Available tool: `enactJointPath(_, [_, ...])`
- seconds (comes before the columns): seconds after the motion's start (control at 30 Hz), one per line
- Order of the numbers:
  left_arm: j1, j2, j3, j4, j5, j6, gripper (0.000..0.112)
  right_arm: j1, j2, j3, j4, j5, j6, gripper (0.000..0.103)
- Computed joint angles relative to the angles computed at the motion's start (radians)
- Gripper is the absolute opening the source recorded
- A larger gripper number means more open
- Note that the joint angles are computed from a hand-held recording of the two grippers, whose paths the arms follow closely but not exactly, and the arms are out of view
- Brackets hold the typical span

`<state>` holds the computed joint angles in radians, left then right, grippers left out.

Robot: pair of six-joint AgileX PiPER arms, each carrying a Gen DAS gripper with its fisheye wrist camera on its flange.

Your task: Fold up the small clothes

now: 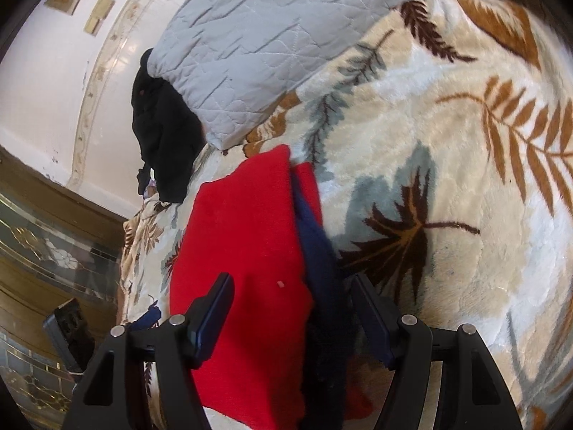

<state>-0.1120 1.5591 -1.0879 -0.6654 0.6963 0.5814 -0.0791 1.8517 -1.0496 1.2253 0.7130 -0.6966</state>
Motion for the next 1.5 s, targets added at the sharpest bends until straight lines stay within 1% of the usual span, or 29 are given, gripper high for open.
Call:
enactJointPath(0.03, [0.007, 0.009, -0.005, -0.023, 0.012, 0.012, 0.086, -0.007, 0.011, -0.002, -0.002, 0.0, 0.003, 0.072])
enactJointPath(0.1, [0.038, 0.038, -0.015, -0.12, 0.071, 0.068, 0.086, -0.019, 0.029, -0.005, 0.014, 0.014, -0.015, 0.074])
enactJointPath(0.17, [0.056, 0.069, -0.027, -0.184, 0.123, 0.101, 0.086, -0.033, 0.082, -0.03, 0.037, 0.064, -0.038, 0.074])
enactJointPath(0.23, [0.048, 0.092, -0.038, -0.196, 0.14, 0.102, 0.086, -0.043, 0.138, -0.051, 0.084, 0.113, -0.077, 0.076])
enactJointPath(0.37, [0.034, 0.148, -0.063, -0.244, 0.198, 0.128, 0.086, -0.023, 0.179, -0.076, 0.166, 0.15, -0.166, 0.086])
enactJointPath(0.4, [0.03, 0.157, -0.065, -0.254, 0.201, 0.131, 0.086, -0.008, 0.185, -0.081, 0.18, 0.143, -0.176, 0.086])
enactJointPath(0.43, [0.021, 0.157, -0.058, -0.261, 0.183, 0.13, 0.086, 0.007, 0.191, -0.091, 0.18, 0.139, -0.176, 0.086])
enactJointPath(0.53, [0.028, 0.163, -0.048, -0.307, 0.177, 0.155, 0.086, 0.055, 0.194, -0.122, 0.15, 0.117, -0.147, 0.085])
enactJointPath(0.57, [0.033, 0.171, -0.052, -0.321, 0.18, 0.161, 0.086, 0.062, 0.193, -0.128, 0.14, 0.114, -0.136, 0.084])
enactJointPath(0.6, [0.039, 0.17, -0.045, -0.344, 0.181, 0.173, 0.083, 0.08, 0.181, -0.129, 0.123, 0.087, -0.114, 0.08])
enactJointPath(0.63, [0.044, 0.167, -0.039, -0.36, 0.179, 0.184, 0.08, 0.084, 0.17, -0.123, 0.112, 0.078, -0.105, 0.077])
enactJointPath(0.67, [0.047, 0.162, -0.035, -0.364, 0.177, 0.189, 0.073, 0.092, 0.156, -0.122, 0.101, 0.071, -0.097, 0.064])
enactJointPath(0.7, [0.055, 0.155, -0.032, -0.364, 0.179, 0.196, 0.067, 0.094, 0.147, -0.119, 0.104, 0.07, -0.105, 0.054])
enactJointPath(0.77, [0.058, 0.144, -0.03, -0.373, 0.177, 0.209, 0.058, 0.118, 0.095, -0.103, 0.08, 0.028, -0.091, 0.048])
enactJointPath(0.83, [0.067, 0.127, -0.028, -0.376, 0.185, 0.214, 0.054, 0.146, 0.059, -0.094, 0.049, -0.008, -0.059, 0.046])
enactJointPath(0.97, [0.081, 0.077, -0.026, -0.36, 0.197, 0.213, 0.05, 0.195, -0.007, -0.07, 0.014, -0.057, -0.021, 0.043])
enactJointPath(1.13, [0.144, -0.031, -0.006, -0.308, 0.27, 0.185, 0.05, 0.214, -0.099, 0.006, 0.081, -0.049, -0.067, 0.043])
enactJointPath(1.27, [0.211, -0.165, 0.078, -0.243, 0.332, 0.202, 0.05, 0.25, -0.194, 0.097, 0.113, -0.042, -0.067, 0.043])
enactJointPath(1.3, [0.234, -0.199, 0.105, -0.224, 0.353, 0.208, 0.05, 0.266, -0.222, 0.13, 0.132, -0.042, -0.076, 0.043])
enactJointPath(1.37, [0.28, -0.257, 0.156, -0.2, 0.388, 0.232, 0.05, 0.301, -0.269, 0.221, 0.218, -0.051, -0.128, 0.043])
enactJointPath(1.4, [0.294, -0.289, 0.189, -0.166, 0.388, 0.243, 0.051, 0.317, -0.278, 0.252, 0.24, -0.06, -0.131, 0.043])
enactJointPath(1.43, [0.28, -0.309, 0.208, -0.115, 0.364, 0.221, 0.053, 0.344, -0.265, 0.278, 0.239, -0.074, -0.102, 0.043])
enactJointPath(1.47, [0.242, -0.329, 0.242, -0.024, 0.301, 0.17, 0.058, 0.352, -0.244, 0.275, 0.209, -0.069, -0.06, 0.049])
enactJointPath(1.5, [0.207, -0.331, 0.263, 0.043, 0.249, 0.123, 0.063, 0.366, -0.208, 0.264, 0.166, -0.079, 0.018, 0.056])
